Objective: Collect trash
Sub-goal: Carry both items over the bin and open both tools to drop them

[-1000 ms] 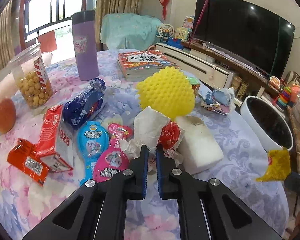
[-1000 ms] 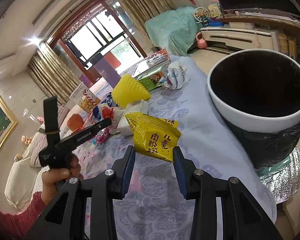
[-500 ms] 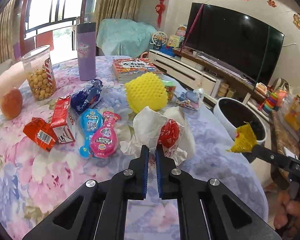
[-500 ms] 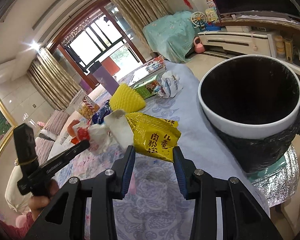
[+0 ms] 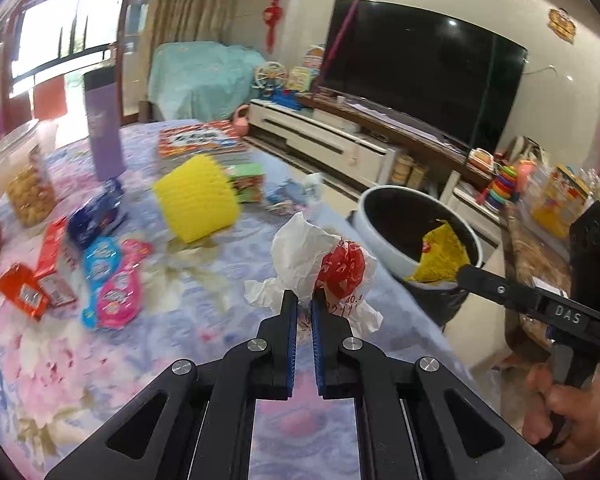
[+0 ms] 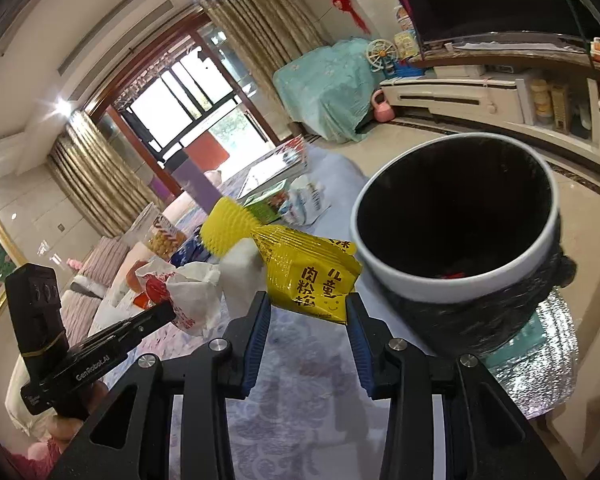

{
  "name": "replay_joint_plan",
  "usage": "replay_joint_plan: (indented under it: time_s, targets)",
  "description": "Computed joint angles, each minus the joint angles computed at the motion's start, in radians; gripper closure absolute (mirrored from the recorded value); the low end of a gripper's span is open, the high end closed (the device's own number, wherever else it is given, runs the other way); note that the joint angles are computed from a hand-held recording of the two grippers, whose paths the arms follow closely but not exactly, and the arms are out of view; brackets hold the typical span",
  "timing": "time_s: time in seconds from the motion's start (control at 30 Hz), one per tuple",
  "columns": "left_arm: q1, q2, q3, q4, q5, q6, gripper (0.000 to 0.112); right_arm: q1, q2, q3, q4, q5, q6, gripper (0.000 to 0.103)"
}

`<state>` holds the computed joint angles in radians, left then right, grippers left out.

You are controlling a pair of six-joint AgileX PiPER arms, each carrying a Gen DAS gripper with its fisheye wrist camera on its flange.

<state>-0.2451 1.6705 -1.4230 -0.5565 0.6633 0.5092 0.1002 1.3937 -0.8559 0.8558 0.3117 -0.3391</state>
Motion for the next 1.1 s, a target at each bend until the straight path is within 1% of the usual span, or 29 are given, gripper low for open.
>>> replay_joint_plan:
  time_s: [0.37,0.7,0.93,1.1]
  targets:
    - [-0.106,0.107,-0.139,0.078,0.001,-0.066,0.107,-0.099,-0.035,0.018,0.019,0.024,-0.054,0.064]
    - [-0.185,0.218,-0.286,0.162,0.021,-0.168,0.107,-0.193,-0.022,-0.004,0.009,0.065,-0.100,0.064]
    - [-0.221,0.350,-0.474,0.208,0.080,-0.234,0.107,-0.234,0.010,-0.039,-0.034,0.086,-0.087,0.064]
    - [-0.237,0.462,-0.656,0.232,0.143,-0.278,0.107,-0.245,0.032,-0.072,-0.105,0.097,-0.040,0.064]
